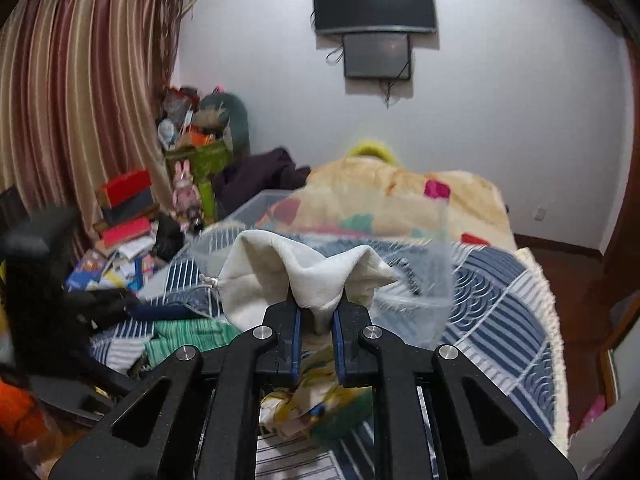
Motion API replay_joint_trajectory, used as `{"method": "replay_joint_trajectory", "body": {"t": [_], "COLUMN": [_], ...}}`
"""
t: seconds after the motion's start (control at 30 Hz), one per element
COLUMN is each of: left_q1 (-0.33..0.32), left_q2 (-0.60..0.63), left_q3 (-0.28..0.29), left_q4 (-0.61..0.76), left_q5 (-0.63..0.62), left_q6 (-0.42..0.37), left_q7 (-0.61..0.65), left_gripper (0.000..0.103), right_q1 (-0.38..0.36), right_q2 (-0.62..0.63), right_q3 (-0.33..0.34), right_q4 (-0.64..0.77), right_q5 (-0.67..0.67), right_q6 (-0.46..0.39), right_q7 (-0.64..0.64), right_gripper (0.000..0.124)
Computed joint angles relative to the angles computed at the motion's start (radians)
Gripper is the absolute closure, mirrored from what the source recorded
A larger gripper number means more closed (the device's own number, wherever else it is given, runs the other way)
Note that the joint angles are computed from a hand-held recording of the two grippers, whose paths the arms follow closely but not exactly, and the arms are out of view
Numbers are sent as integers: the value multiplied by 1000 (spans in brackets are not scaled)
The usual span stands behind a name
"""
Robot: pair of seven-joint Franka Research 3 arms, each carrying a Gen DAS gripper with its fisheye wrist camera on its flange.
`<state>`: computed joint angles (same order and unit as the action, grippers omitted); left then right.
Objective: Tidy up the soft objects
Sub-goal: 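Grasp the white cloth with right tool while left tool grasps the green knit sock, then release the white cloth into the box with right tool while left tool drops green sock in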
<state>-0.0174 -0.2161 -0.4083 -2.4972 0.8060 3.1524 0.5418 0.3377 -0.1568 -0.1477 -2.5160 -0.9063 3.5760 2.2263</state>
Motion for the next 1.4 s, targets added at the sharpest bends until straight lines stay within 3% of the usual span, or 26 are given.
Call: {"method": "replay_joint_trajectory", "body": {"t": [0.07, 0.13, 0.2, 0.33, 0.47, 0.67, 0.8, 0.97, 1.07, 1.17, 1.4], "left_q1": [-37, -86, -109, -10, 119, 246, 352, 462, 582, 686, 847], "left_q2": [25, 40, 42, 5, -71, -163, -200, -186, -179, -146, 20], "left_q3": [34, 80, 104, 23, -90, -194, -275, -367, -472, -562, -723], "left_q4": [4, 0, -10, -29, -60, -76, -57, 0, 44, 90, 182], "left_q5": [-31, -84, -130, -114, -133, -227, -300, -367, -379, -367, -265], "left_q6": [8, 17, 35, 67, 105, 154, 176, 161, 143, 126, 81], "left_q7": [43, 100, 138, 105, 90, 102, 125, 184, 196, 193, 151], "left_gripper": [46, 65, 69, 78, 78, 78, 78, 78, 78, 78, 78], "right_q1": [-9, -14, -12, 6, 17, 25, 5, -14, 1, 7, 9], "right_q2": [-20, -34, -44, -46, -51, -65, -63, -41, -21, 9, 96], "right_q3": [-1, -2, -1, -10, -18, -1, 61, 138, 140, 154, 194], "right_q4": [-16, -32, -46, -61, -66, -72, -64, -29, -4, 27, 95], "right_q5": [24, 53, 84, 131, 175, 301, 460, 671, 717, 755, 829], "right_q6": [13, 23, 22, 21, 21, 28, 31, 43, 41, 15, -104], "right_q7": [-12, -33, -60, -91, -119, -205, -323, -477, -511, -557, -669], "right_gripper": [113, 113, 113, 113, 113, 113, 113, 113, 113, 113, 113]}}
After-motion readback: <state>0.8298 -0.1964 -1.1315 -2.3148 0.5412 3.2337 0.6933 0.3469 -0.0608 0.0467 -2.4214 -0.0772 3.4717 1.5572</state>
